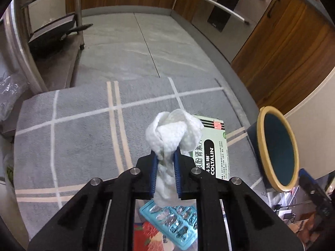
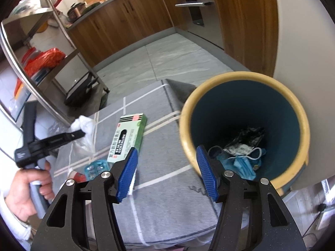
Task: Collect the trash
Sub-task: 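Grasp a white tissue with the left gripper while the right gripper grasps the green COLTALIN box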
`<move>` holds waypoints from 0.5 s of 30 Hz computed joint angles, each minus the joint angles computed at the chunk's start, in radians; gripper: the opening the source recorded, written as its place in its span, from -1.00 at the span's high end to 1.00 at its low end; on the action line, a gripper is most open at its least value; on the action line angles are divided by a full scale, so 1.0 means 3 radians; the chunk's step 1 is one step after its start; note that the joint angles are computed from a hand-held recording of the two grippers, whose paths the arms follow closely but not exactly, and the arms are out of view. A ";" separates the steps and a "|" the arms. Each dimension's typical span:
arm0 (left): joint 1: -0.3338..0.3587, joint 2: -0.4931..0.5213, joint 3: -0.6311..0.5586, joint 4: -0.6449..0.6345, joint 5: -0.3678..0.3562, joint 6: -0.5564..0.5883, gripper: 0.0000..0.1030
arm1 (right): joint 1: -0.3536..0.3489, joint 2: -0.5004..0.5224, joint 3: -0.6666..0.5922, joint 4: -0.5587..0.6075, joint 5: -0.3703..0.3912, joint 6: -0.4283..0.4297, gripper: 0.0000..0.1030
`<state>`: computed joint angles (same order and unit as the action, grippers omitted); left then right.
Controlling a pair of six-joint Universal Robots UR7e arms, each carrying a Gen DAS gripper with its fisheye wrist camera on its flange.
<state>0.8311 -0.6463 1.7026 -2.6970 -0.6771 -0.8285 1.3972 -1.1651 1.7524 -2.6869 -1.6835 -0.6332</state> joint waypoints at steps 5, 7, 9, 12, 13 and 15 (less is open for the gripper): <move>-0.0103 -0.0237 0.0281 -0.0213 0.0119 -0.0038 0.74 | 0.0080 0.0095 0.0034 -0.0072 -0.0047 0.0030 -0.30; -0.0154 -0.0328 0.0412 -0.0319 0.0164 -0.0062 0.74 | 0.0119 0.0150 0.0053 -0.0127 -0.0077 0.0067 -0.38; -0.0198 -0.0415 0.0522 -0.0369 0.0204 -0.0098 0.74 | 0.0167 0.0218 0.0079 -0.0194 -0.0125 0.0079 -0.46; -0.0259 -0.0538 0.0703 -0.0500 0.0220 -0.0148 0.74 | 0.0243 0.0336 0.0126 -0.0335 -0.0242 0.0029 -0.51; -0.0278 -0.0577 0.0759 -0.0528 0.0225 -0.0159 0.74 | 0.0274 0.0386 0.0136 -0.0385 -0.0293 0.0006 -0.52; -0.0303 -0.0642 0.0860 -0.0598 0.0230 -0.0175 0.74 | 0.0322 0.0469 0.0155 -0.0485 -0.0371 -0.0023 -0.54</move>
